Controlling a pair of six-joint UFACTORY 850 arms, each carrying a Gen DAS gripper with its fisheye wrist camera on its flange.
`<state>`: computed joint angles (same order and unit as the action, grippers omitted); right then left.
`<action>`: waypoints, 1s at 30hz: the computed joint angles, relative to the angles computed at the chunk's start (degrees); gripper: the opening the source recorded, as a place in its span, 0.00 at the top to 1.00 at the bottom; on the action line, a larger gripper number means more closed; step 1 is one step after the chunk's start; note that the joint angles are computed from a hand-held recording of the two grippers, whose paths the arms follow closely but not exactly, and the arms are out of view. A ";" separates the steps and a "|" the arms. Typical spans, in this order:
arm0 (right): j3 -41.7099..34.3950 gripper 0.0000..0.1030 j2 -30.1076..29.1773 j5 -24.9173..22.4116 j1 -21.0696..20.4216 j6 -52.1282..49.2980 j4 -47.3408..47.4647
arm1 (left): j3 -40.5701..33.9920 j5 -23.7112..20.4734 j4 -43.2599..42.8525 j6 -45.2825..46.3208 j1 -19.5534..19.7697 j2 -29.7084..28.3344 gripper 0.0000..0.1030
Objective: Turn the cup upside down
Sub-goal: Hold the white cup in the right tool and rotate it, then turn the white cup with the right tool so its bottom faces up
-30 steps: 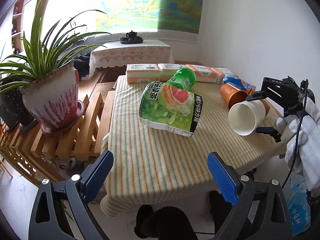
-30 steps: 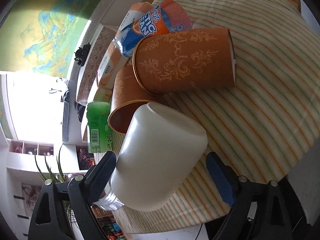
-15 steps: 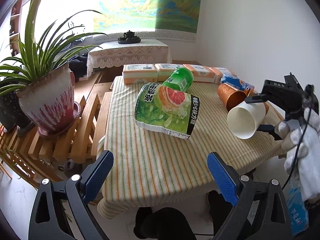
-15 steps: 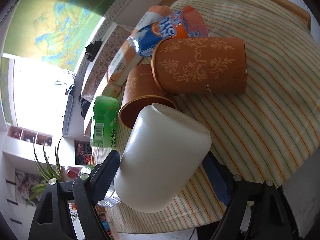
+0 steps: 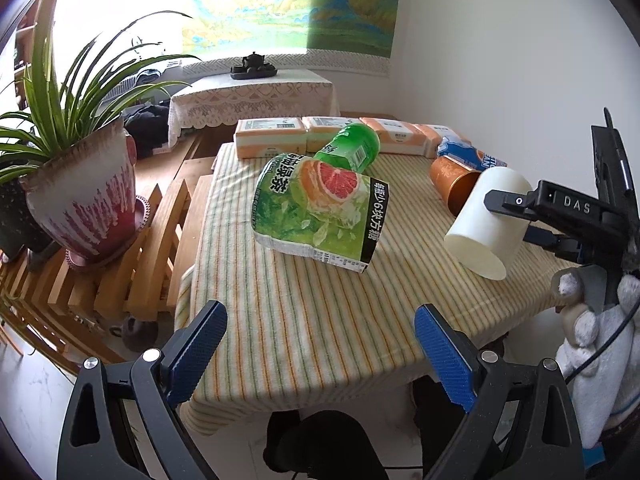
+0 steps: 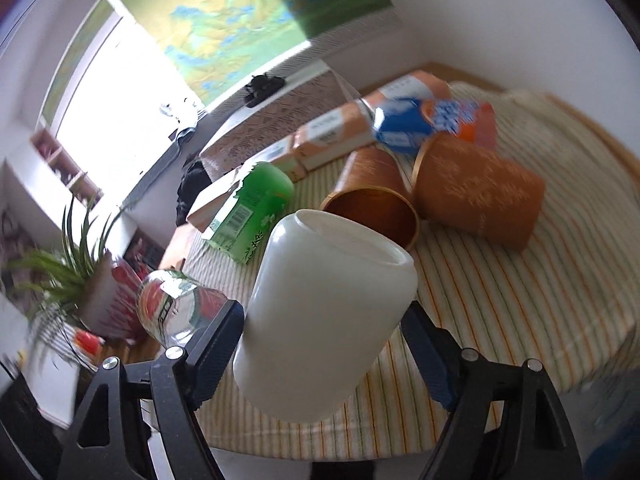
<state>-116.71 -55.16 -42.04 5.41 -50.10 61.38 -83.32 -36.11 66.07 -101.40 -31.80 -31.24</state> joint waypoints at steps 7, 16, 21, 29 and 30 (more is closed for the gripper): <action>4.39 0.30 2.86 4.44 0.59 -11.31 4.86 | -0.84 0.02 -1.25 1.14 0.09 -0.65 0.06; 1.83 0.58 2.09 5.57 1.74 -12.47 -2.02 | -2.67 1.04 -3.10 2.55 0.27 -2.18 0.06; -1.16 0.50 0.61 4.24 2.45 -8.57 -11.02 | -3.32 1.86 -3.02 3.15 0.08 -2.88 0.06; -0.70 0.46 2.36 5.32 4.33 -6.24 -23.21 | -1.70 3.71 -1.67 1.77 0.14 -2.08 0.06; -2.21 0.44 1.92 3.50 4.85 -4.64 -27.89 | -1.57 3.71 -1.40 1.61 0.09 -1.95 0.06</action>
<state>-118.92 -53.23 -38.55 10.25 -54.74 33.49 -84.89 -32.41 64.66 -99.79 -31.71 -33.19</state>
